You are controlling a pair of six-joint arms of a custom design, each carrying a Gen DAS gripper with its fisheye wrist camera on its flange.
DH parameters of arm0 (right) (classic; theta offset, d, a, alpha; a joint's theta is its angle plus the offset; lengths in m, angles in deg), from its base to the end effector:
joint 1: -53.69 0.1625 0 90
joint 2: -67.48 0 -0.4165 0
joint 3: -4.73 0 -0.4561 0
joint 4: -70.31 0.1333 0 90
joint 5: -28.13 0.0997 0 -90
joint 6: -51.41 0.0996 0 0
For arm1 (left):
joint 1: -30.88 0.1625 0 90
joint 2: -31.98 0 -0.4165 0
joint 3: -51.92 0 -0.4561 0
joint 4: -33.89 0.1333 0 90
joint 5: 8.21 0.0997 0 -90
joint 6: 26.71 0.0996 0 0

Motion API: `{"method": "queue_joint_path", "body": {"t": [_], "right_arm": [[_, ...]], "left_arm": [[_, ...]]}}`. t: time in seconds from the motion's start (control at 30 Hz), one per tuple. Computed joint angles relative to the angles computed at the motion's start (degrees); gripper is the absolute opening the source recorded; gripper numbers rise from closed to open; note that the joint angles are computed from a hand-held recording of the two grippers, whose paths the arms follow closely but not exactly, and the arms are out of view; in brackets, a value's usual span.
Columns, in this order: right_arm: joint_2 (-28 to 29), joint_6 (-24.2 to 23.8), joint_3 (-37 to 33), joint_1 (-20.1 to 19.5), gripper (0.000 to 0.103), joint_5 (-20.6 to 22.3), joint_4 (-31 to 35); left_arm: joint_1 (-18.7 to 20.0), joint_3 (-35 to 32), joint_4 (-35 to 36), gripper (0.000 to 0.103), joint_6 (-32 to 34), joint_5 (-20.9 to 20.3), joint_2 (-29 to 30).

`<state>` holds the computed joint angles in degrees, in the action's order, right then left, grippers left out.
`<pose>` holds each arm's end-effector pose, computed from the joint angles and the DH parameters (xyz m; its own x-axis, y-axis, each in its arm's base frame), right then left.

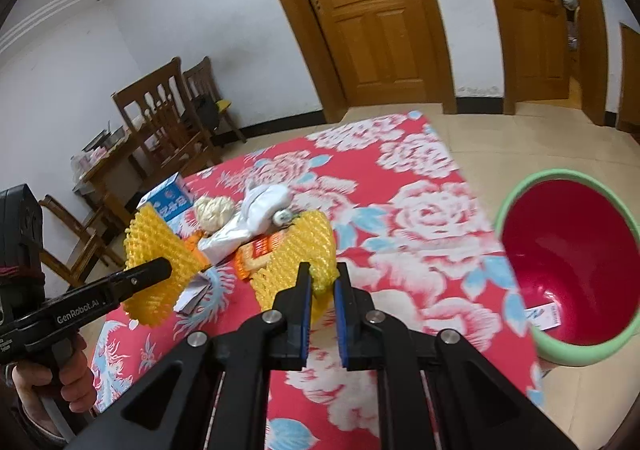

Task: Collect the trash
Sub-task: 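Grasp the second yellow foam net with the right gripper while the left holds its net, then carry both yellow foam nets with both grippers over the red bucket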

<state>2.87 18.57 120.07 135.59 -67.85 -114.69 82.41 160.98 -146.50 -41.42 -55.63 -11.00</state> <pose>0.0361 -0.6191 0.1843 -0.8734 -0.2062 0.4412 -0.4436 0.7107 -0.5460 -0.2228 -0.6030 0.0037 -0.8692 0.0509 -0.4919 0.3580 0.7511 -0.5548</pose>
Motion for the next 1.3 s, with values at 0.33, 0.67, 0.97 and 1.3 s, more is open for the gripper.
{"method": "queue_joint_path", "body": {"t": [0.33,0.67,0.97,1.3], "right_arm": [[-3.83,0.18,2.02,-1.54,0.012,-1.47,-4.32],[-6.36,1.46,2.3,-4.33,0.012,-2.21,-6.8],[-7.29,3.22,0.9,-7.42,0.012,-3.05,-6.89],[-8.17,4.77,-0.32,-10.34,0.012,-4.03,-6.81]], "left_arm": [[-1.26,-4.45,2.59,0.023,1.89,-2.64,3.72],[-2.21,-11.29,6.64,0.023,4.04,-6.96,9.14],[-2.97,-18.53,11.13,0.023,5.94,-10.5,14.86],[-3.51,-27.08,15.65,0.023,9.09,-13.49,21.22]]}}
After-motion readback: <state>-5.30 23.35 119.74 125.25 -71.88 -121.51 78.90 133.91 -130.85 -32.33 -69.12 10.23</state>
